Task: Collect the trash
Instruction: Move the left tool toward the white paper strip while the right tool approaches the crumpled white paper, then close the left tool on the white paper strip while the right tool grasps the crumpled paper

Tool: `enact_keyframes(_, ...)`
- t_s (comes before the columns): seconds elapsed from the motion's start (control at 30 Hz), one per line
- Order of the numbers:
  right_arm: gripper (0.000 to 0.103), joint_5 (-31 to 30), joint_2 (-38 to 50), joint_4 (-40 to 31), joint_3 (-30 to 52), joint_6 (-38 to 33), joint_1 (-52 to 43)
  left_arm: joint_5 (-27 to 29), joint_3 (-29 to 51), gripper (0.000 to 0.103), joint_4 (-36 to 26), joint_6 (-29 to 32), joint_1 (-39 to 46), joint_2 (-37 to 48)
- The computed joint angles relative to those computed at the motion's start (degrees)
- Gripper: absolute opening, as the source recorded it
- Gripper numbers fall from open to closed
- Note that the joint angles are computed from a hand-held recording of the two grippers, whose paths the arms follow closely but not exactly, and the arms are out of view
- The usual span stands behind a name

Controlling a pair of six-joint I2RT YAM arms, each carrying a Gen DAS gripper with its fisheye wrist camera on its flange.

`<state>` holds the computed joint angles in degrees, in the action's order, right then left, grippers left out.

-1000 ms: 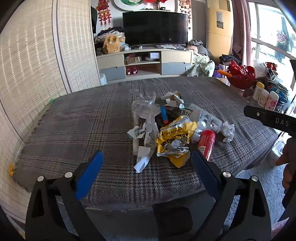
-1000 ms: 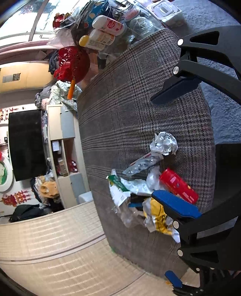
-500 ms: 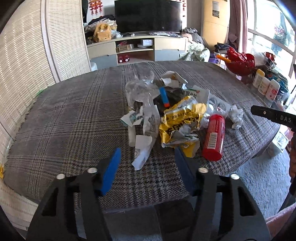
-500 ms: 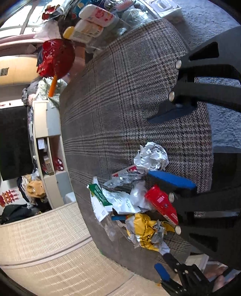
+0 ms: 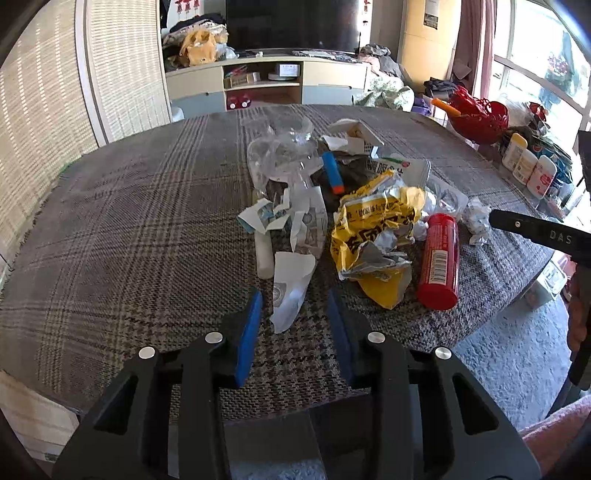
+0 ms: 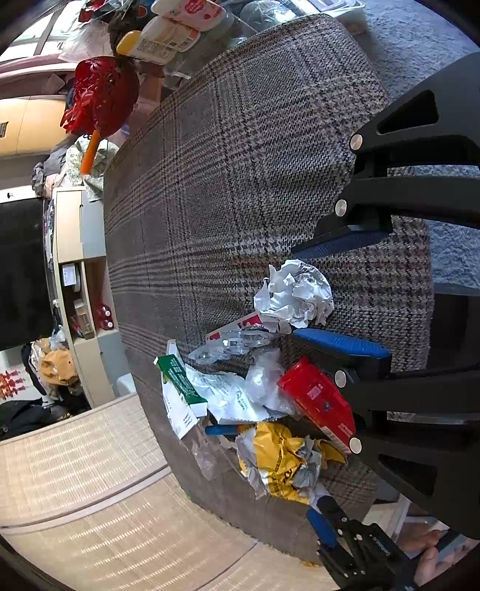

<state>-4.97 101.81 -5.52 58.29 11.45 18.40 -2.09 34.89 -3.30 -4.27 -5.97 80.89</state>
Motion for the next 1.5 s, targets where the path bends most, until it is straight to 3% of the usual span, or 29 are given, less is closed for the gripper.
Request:
enact_keyframes(0.37, 0.035, 0.7, 5.3, -0.4, 4.1, -0.1, 0.6, 5.1, 0.9, 0.019, 1.2, 0.9, 2.8, 4.2)
enact_keyframes(0.57, 0.007, 2.2, 5.3, -0.4, 4.7, 0.2, 1.0, 5.6, 0.7, 0.01, 2.0, 1.9, 2.4, 3.9)
enact_keyframes(0.63, 0.002, 2.4, 5.3, -0.4, 4.6, 0.6, 1.0, 4.4, 0.4, 0.007, 2.4, 1.9, 1.6, 3.3)
enact_keyframes(1.1, 0.002, 2.6, -2.1, 3.5, -0.4, 0.9, 0.4, -1.3, -2.2, 0.0, 2.4, 0.3, -0.2, -7.1)
enact_keyframes(1.5, 0.006, 2.0, 0.3, 2.3, 1.3, 0.5, 0.9, -1.6, -3.0, 0.0, 1.8, 0.0, -0.3, -12.5)
